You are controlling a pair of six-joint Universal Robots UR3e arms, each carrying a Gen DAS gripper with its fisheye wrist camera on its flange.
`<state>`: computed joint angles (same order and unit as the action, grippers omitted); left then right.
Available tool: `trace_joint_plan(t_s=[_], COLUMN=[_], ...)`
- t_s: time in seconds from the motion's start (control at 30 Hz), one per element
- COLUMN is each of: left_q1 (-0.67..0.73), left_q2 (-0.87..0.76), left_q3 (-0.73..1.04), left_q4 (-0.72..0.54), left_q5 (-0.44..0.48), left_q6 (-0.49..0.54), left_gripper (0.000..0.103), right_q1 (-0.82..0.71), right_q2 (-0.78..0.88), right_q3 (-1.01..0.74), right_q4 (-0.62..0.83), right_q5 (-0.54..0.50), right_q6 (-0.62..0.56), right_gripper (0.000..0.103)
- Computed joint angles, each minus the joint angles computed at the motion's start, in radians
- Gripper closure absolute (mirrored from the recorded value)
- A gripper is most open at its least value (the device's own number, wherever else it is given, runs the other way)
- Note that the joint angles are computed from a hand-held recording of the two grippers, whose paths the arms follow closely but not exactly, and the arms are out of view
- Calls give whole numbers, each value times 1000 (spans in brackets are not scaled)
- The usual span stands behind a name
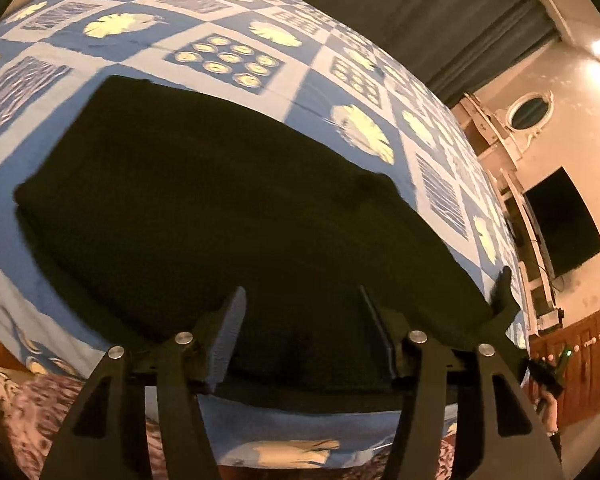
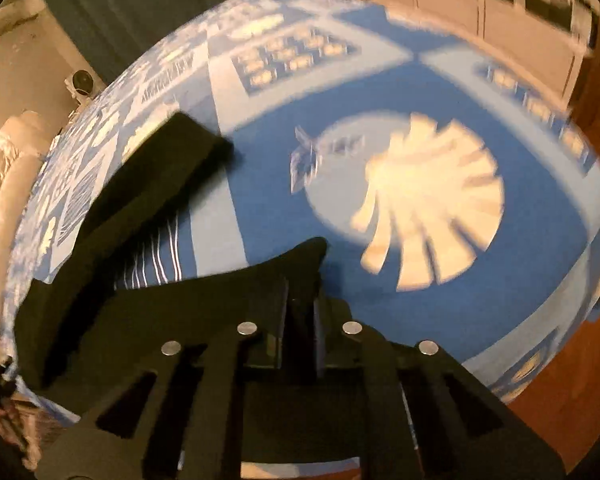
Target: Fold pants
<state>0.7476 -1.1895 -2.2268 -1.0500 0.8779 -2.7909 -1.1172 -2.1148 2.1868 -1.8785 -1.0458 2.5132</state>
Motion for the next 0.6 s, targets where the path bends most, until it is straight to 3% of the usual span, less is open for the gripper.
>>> trace_joint_plan(t_s=[0.1,0.23,0.27,0.37,0.43,0.5,0.57,0.6], left_q1=[-36,-65,-65,-71,-66,-52,-34,-27], left_q2=[2,12,22,42,51,62,72,77], left_q3=[-21,-78,-90,-102,-102,-108,-114,-117], left_q4=[33,104,115,130,125,129,123,117], left_q5=[-3,3,5,10,4,-1,-17,-22], left_q6=[-33,-65,-63,-51,-51,-70,-83,-83], left_gripper=[46,46,46,45,45,45,45,45], right_q1=[-18,69,66,-36,-99,-165,-155,-106], right_q2=[-28,87,103,79,6,-43,11,76], right_q3=[3,82,90,60,62,57,50,49], right_q4=[-38,-251,-272,-144,-129,-48,-5,-76], right_q5=[29,-87,-76,37,93,206,325,343], right_q6=[2,65,74,65,114,156,212,282], right_gripper=[94,93,93,88,79,52,44,44])
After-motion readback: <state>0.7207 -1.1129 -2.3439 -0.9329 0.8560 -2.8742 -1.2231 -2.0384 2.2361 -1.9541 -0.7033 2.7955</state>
